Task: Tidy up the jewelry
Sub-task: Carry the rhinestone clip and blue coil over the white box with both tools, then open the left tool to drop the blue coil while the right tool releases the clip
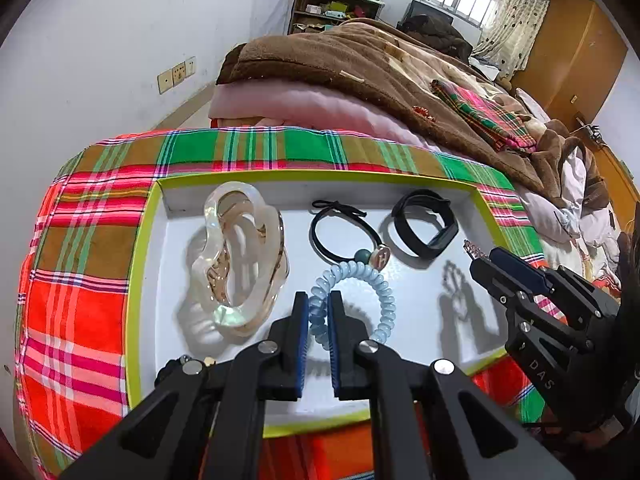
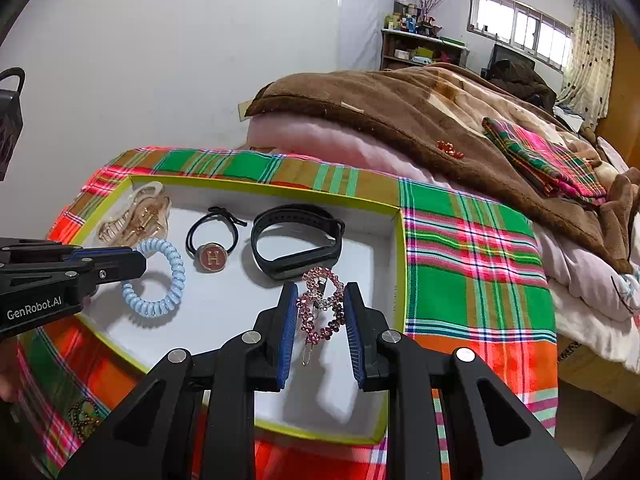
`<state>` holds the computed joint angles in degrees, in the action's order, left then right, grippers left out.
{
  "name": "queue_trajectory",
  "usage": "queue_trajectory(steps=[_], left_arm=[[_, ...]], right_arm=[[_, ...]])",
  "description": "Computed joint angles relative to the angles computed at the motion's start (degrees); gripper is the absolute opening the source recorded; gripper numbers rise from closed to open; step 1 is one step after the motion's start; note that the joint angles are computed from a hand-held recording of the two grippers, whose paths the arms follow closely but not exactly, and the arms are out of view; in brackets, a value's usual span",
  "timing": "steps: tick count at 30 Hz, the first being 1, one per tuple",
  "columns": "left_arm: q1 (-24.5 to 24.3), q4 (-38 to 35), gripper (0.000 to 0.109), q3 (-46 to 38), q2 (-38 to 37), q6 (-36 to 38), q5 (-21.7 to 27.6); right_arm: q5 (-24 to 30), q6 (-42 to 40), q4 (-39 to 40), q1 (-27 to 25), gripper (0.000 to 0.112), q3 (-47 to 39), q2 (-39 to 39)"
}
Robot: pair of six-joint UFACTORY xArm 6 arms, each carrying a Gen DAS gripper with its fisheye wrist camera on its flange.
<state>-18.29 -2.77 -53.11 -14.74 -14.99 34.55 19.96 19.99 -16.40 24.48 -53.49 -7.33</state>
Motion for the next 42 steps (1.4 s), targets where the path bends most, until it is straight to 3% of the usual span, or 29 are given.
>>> queue_trajectory(steps=[26,29,42], left_arm=[[0.33,-0.38,0.011,-1.26,2.34,0.14,1.38],[0.27,-0.48,0.021,-1.12,2.25,-0.04,1.12],[0.57,-0.54,0.032,-0.61,1.20,-0.31,1.04]], right_arm=[[0.87,0.18,-0.58,0.02,0.024,-2.10,2.79],[1.05,0.70,-0.97,-0.05,0.024,-2.35,2.98],[1.27,2.69,-2.94,0.06,0.025,-2.44,2.76]])
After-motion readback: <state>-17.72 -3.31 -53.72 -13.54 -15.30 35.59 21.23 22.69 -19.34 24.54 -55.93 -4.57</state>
